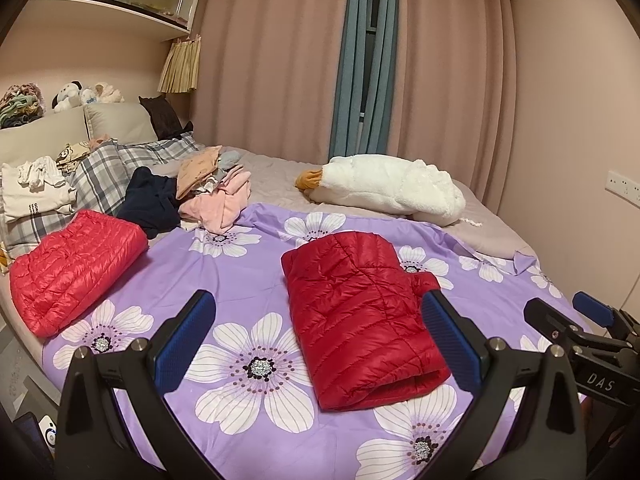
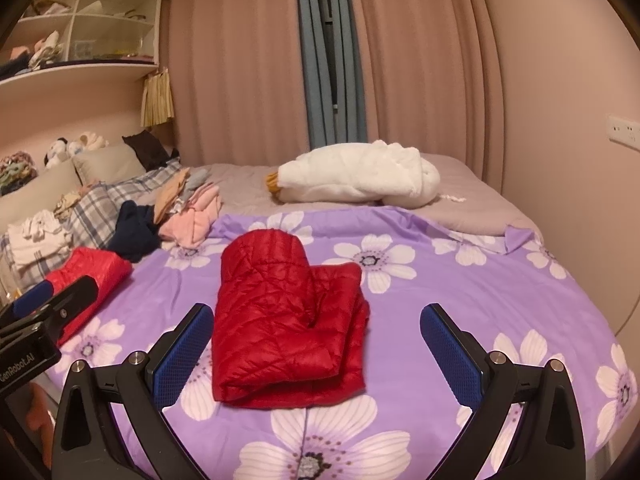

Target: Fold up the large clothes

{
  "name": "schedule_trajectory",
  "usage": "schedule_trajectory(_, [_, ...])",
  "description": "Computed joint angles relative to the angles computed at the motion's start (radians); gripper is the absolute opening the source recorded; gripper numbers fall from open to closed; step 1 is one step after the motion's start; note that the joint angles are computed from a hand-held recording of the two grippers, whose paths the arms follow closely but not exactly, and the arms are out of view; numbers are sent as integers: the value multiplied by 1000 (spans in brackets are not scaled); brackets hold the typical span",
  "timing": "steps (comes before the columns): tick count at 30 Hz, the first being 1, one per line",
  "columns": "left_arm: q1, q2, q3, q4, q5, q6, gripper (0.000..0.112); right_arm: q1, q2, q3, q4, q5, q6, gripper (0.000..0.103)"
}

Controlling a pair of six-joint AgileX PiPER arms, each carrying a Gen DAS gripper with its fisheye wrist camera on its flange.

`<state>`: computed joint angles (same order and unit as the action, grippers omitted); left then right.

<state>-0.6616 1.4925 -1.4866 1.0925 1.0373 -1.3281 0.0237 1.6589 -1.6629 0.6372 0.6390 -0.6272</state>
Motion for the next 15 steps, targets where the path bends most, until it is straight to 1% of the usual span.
schedule_trajectory(12, [6, -5, 8, 3, -8, -20, 103, 6, 4, -11, -27, 5, 20, 102])
schedule_trajectory(15, [3, 0, 3, 11, 2, -29, 103, 7, 7, -15, -32, 6, 24, 102])
